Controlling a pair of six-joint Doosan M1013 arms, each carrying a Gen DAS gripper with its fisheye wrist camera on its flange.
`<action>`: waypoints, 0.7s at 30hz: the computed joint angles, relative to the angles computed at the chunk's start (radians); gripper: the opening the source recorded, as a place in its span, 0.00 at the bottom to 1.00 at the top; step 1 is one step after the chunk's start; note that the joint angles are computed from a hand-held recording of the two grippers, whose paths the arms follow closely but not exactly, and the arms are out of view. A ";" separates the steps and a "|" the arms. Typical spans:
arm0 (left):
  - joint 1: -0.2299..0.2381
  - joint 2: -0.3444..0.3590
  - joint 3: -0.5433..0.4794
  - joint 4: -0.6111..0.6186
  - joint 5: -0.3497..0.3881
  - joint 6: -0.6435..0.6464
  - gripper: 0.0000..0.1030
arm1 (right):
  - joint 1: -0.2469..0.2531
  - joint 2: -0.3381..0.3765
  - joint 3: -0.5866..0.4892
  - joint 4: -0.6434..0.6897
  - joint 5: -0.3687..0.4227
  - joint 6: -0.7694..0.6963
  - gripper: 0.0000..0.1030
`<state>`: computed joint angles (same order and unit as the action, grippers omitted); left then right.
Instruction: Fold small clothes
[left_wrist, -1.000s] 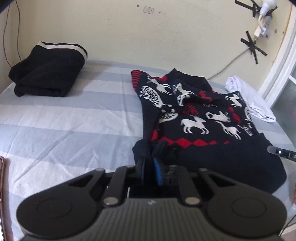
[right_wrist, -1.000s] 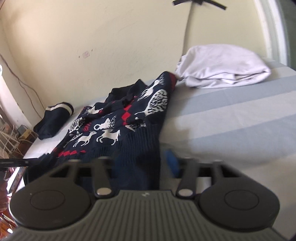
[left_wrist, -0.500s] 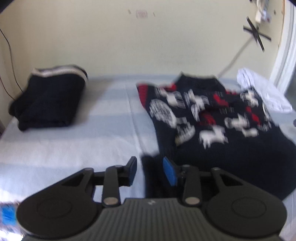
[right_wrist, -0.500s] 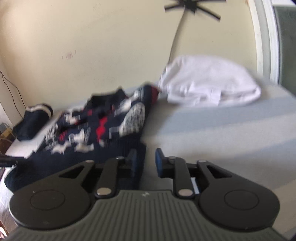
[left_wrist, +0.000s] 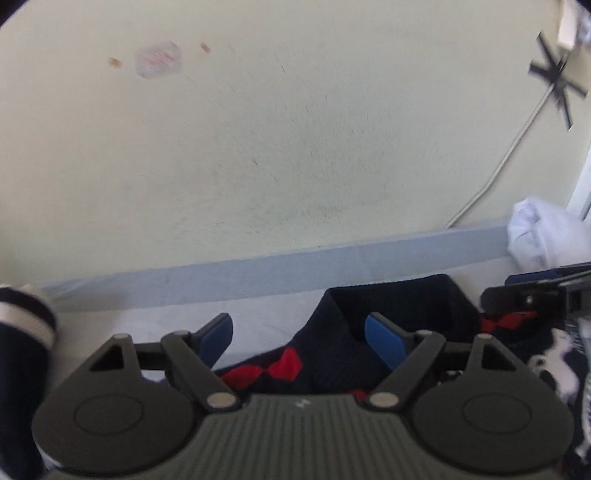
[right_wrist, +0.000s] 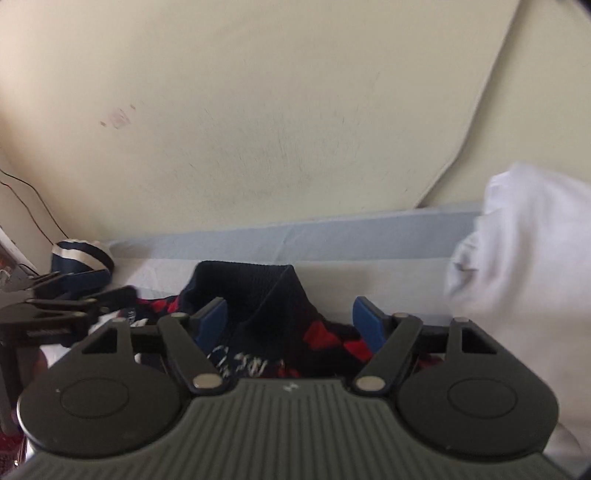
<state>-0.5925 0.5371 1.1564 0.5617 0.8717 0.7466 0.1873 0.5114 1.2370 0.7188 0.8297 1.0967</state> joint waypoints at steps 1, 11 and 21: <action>0.002 0.025 -0.026 -0.004 0.018 0.019 0.61 | 0.008 0.023 -0.028 -0.019 0.016 0.017 0.76; -0.047 -0.104 0.115 0.088 -0.097 -0.101 0.09 | 0.029 -0.035 0.026 -0.006 -0.007 -0.133 0.15; -0.266 -0.448 0.569 0.474 -0.207 -0.660 0.10 | -0.025 -0.445 0.492 0.353 -0.045 -0.650 0.14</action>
<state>-0.8584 0.0895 1.7252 1.0359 0.6645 0.0863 0.1621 0.0664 1.7289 1.0718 0.7844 0.4471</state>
